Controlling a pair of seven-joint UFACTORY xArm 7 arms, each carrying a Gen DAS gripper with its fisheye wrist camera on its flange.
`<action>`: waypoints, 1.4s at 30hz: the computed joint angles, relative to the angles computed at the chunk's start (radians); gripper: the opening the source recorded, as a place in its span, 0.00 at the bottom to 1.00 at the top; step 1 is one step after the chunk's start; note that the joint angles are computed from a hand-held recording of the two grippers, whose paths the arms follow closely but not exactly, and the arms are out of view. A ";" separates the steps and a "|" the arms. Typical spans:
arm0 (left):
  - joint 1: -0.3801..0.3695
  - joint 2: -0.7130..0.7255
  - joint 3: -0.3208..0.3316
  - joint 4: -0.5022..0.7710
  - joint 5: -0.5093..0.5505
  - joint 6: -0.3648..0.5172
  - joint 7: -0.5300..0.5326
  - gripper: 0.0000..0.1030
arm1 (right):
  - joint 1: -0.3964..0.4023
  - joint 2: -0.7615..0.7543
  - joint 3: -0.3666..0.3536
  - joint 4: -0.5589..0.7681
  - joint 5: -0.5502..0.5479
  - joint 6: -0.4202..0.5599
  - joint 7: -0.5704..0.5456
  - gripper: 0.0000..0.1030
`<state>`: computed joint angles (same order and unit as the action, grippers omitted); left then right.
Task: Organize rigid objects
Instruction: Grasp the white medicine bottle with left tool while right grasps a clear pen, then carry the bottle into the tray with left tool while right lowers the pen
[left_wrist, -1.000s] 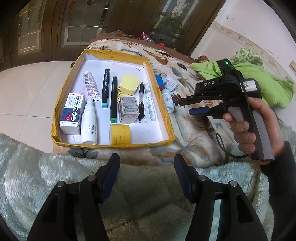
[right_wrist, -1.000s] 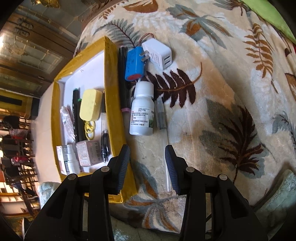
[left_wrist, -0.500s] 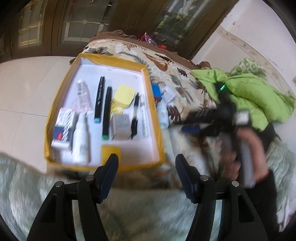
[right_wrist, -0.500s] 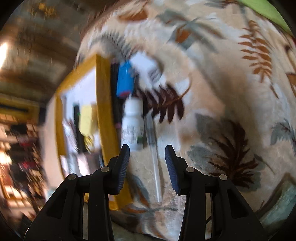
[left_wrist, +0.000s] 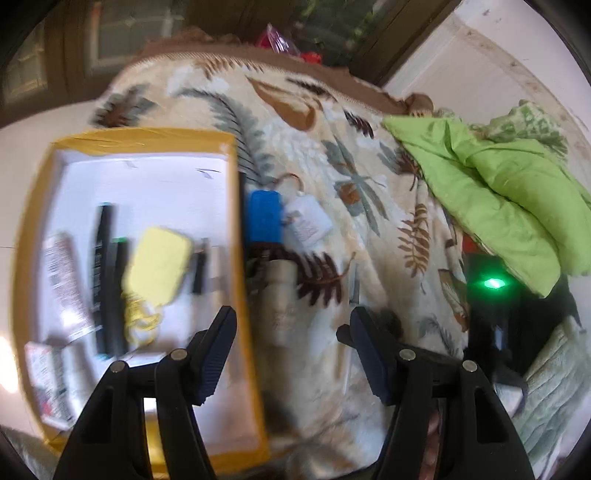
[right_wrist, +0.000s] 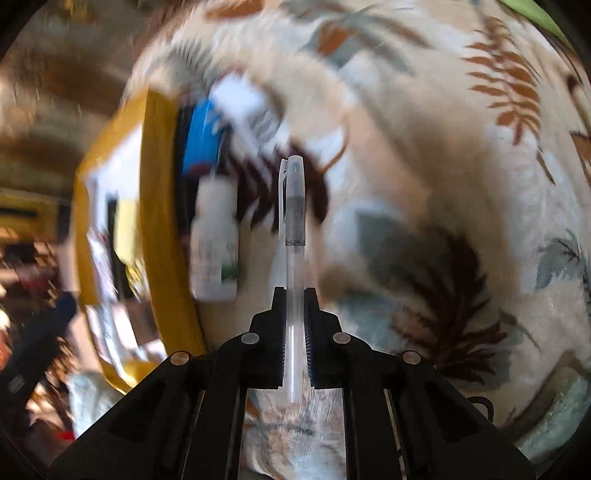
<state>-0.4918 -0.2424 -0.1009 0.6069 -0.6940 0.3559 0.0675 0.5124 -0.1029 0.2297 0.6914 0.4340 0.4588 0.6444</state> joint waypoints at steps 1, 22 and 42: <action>0.003 0.031 -0.003 0.026 0.005 0.008 -0.002 0.62 | -0.003 -0.018 0.001 -0.019 -0.001 -0.018 0.018 0.08; 0.061 0.200 -0.122 0.096 0.313 0.087 -0.223 0.34 | 0.012 -0.107 -0.042 -0.132 -0.010 -0.222 0.093 0.08; 0.076 -0.543 0.155 -0.367 -0.011 0.239 -0.064 0.34 | 0.143 -0.068 -0.013 0.019 0.121 -0.276 -0.171 0.08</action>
